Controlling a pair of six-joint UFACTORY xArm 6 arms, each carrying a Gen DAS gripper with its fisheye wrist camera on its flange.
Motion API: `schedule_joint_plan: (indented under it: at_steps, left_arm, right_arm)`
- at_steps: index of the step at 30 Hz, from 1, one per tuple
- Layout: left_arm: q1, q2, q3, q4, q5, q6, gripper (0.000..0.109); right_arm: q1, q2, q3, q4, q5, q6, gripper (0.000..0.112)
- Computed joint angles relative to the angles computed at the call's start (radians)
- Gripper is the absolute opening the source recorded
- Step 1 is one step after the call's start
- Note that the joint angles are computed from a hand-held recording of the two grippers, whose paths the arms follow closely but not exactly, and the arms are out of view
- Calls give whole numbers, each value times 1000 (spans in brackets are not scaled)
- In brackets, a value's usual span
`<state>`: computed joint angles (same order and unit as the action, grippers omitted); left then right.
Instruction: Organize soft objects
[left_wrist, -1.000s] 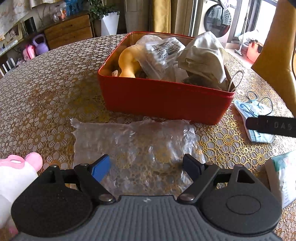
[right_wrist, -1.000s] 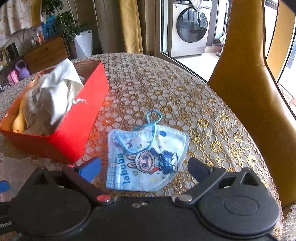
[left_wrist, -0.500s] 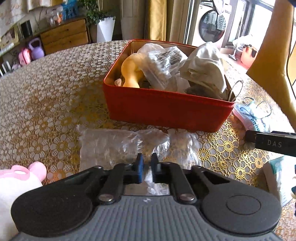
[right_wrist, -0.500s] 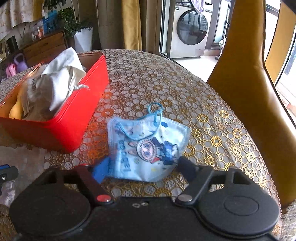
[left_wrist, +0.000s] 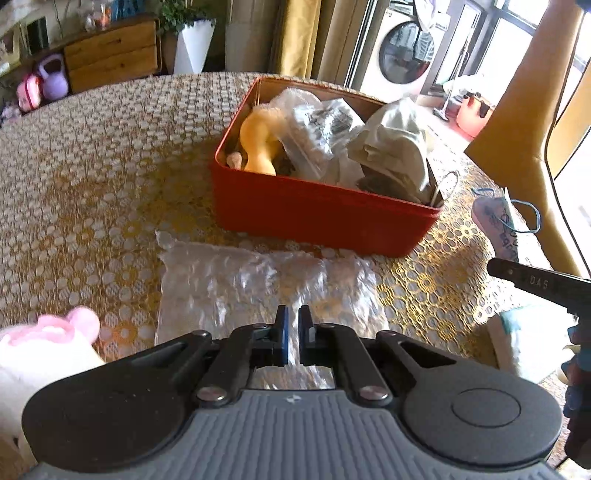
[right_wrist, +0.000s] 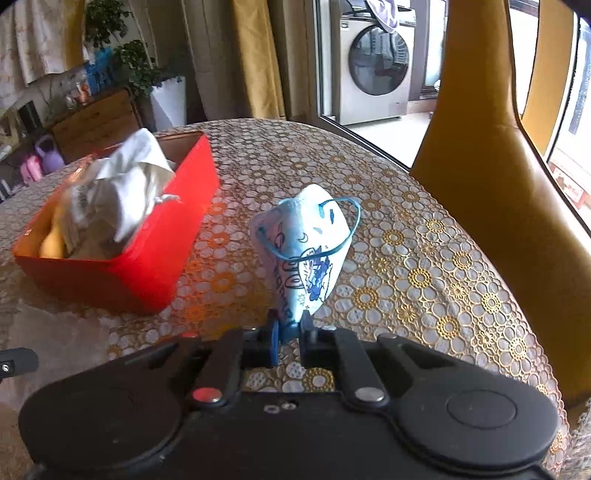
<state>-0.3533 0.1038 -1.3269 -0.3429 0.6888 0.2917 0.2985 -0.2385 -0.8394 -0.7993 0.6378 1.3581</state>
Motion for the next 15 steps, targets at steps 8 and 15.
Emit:
schedule_joint_plan:
  at_steps: [8,15]
  left_arm:
    - [-7,-26,34,9,12,-26,17]
    - [-34,-22,52,75,-15,-87,87]
  right_arm:
    - [9,-26,16,21,-20,-5,9]
    - [17,-28,17,30,-25,-25,9]
